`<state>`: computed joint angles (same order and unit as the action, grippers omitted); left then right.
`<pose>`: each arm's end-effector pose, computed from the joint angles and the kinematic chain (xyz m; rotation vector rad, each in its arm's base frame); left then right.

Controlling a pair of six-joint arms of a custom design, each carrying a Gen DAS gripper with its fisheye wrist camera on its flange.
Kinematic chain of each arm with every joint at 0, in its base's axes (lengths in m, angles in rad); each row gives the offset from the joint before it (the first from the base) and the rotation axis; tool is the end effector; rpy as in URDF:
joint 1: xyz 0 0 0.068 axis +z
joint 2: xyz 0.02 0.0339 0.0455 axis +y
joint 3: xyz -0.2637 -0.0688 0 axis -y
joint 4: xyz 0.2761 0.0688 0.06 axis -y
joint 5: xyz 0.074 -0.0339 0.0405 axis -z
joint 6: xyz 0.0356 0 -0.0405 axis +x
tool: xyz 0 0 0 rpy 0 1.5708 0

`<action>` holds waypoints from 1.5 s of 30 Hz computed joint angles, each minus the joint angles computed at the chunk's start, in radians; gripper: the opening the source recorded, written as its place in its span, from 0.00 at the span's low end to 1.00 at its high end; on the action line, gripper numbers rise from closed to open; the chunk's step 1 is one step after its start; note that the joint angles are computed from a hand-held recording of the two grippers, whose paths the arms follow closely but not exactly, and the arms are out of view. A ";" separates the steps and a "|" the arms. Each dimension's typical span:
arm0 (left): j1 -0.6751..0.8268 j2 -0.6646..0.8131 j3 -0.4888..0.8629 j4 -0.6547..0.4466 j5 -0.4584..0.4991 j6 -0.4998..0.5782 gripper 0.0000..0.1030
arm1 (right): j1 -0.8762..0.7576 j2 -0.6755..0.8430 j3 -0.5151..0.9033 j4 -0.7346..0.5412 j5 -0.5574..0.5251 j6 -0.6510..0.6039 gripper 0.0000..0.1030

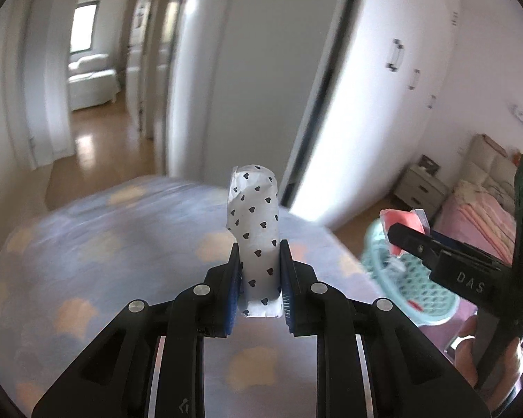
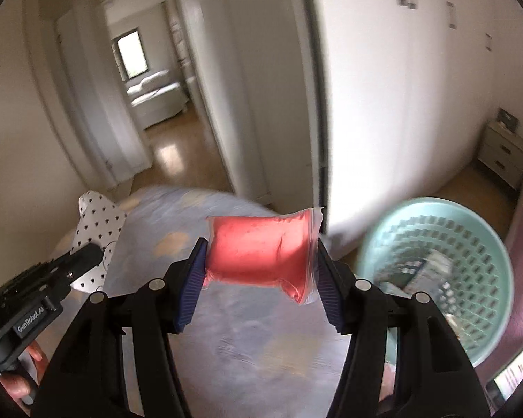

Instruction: Collect trash

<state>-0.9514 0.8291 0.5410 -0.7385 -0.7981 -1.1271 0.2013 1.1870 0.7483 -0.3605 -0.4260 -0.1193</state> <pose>0.1222 -0.1275 0.2024 -0.4501 2.1652 -0.0588 0.2625 0.0686 0.2188 -0.5752 2.2724 0.5435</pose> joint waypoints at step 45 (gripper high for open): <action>-0.025 0.731 0.339 0.493 0.134 0.212 0.70 | -0.536 0.266 0.143 -0.055 -0.067 -0.178 0.59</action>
<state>-0.9761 1.5598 0.8796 -0.2451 -0.6644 -0.9152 -0.3343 1.4530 0.8915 -0.4158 -0.4925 -0.2971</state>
